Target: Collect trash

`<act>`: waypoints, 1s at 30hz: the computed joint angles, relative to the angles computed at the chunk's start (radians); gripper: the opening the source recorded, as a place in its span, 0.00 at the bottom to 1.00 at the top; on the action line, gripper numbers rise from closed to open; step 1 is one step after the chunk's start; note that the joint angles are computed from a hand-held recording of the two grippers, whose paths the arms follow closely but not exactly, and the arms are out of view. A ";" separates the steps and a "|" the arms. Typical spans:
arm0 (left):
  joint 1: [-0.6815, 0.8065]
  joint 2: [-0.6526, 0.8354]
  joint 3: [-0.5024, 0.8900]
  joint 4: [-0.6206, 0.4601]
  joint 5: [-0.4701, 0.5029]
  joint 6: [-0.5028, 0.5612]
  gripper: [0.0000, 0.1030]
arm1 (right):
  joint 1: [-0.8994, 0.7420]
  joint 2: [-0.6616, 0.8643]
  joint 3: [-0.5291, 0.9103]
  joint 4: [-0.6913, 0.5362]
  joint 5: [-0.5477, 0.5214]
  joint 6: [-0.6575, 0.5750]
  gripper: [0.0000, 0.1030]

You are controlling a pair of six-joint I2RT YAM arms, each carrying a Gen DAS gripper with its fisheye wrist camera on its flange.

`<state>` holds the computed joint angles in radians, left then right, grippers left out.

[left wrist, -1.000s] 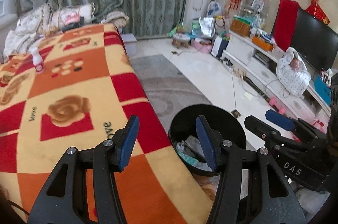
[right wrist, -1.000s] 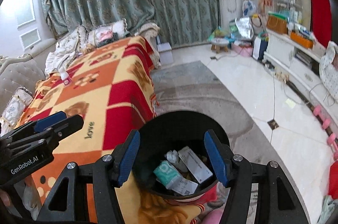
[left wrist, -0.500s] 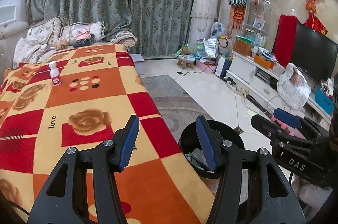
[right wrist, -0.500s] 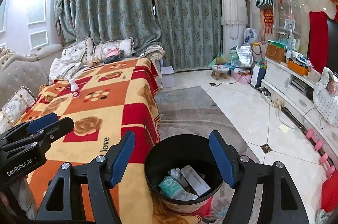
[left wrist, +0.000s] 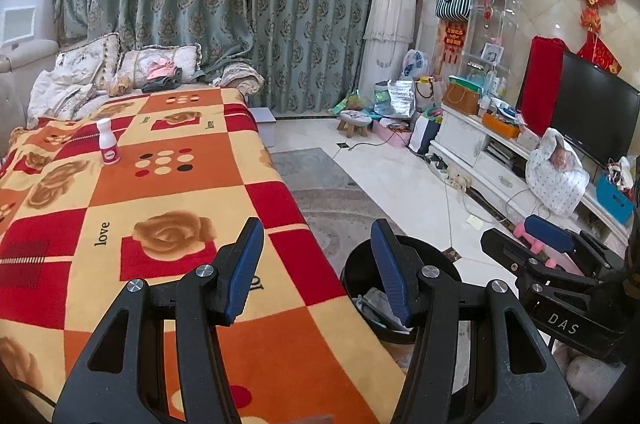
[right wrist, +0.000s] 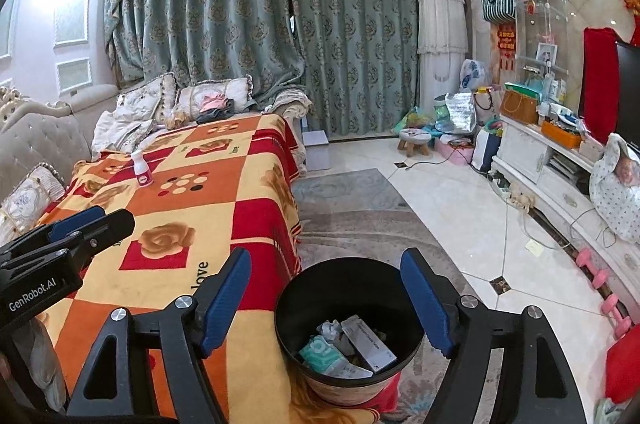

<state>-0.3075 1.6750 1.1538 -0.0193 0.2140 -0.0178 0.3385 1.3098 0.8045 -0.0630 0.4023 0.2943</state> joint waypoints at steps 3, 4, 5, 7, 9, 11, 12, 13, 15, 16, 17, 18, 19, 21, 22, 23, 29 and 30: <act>0.001 0.000 0.006 -0.002 -0.003 -0.002 0.53 | 0.000 0.001 0.000 0.000 0.000 0.001 0.73; 0.002 0.001 0.008 -0.003 -0.004 -0.003 0.53 | 0.000 0.000 -0.001 0.003 -0.001 0.000 0.73; 0.002 0.002 0.012 -0.006 -0.005 -0.003 0.53 | 0.000 0.001 0.000 0.001 -0.001 -0.001 0.73; 0.002 0.001 0.015 -0.008 -0.008 -0.003 0.53 | 0.000 0.000 0.000 0.000 0.001 0.000 0.73; 0.003 0.002 0.018 -0.009 -0.010 -0.003 0.53 | -0.001 0.000 0.000 0.001 -0.002 0.000 0.74; 0.004 0.003 0.020 -0.011 -0.008 -0.002 0.53 | -0.002 -0.002 -0.001 0.001 -0.002 -0.002 0.74; 0.003 0.002 0.018 -0.009 -0.009 -0.002 0.53 | -0.002 -0.002 -0.001 0.001 -0.002 -0.002 0.74; 0.003 0.002 0.018 -0.009 -0.009 -0.001 0.53 | -0.003 -0.001 -0.002 0.001 -0.004 -0.002 0.74; 0.003 0.002 0.018 -0.010 -0.008 0.000 0.53 | -0.005 -0.005 -0.005 0.001 -0.006 -0.003 0.74; 0.003 0.002 0.018 -0.010 -0.010 0.000 0.53 | -0.002 -0.003 -0.005 0.002 -0.003 -0.001 0.74; 0.003 0.003 0.020 -0.012 -0.010 0.001 0.53 | -0.002 -0.002 -0.004 0.003 -0.002 -0.001 0.74; 0.002 0.001 0.017 -0.010 -0.011 -0.001 0.53 | -0.001 -0.002 -0.002 0.000 -0.002 0.000 0.74; 0.001 0.000 0.016 -0.009 -0.011 -0.002 0.53 | -0.001 -0.002 -0.003 0.001 -0.002 -0.001 0.74; 0.001 0.000 0.016 -0.010 -0.012 -0.001 0.53 | -0.002 -0.001 -0.005 0.005 -0.001 -0.002 0.74; 0.001 0.000 0.016 -0.010 -0.012 -0.001 0.53 | -0.003 -0.001 -0.004 0.003 -0.003 -0.001 0.74; 0.002 0.001 0.019 -0.012 -0.010 0.002 0.53 | -0.002 -0.002 -0.003 0.002 -0.003 -0.001 0.74; 0.002 0.001 0.024 -0.018 -0.013 0.004 0.53 | -0.005 0.000 -0.004 0.004 -0.004 -0.001 0.75; 0.001 0.002 0.028 -0.019 -0.014 0.003 0.53 | -0.007 0.001 -0.005 0.004 -0.006 -0.001 0.75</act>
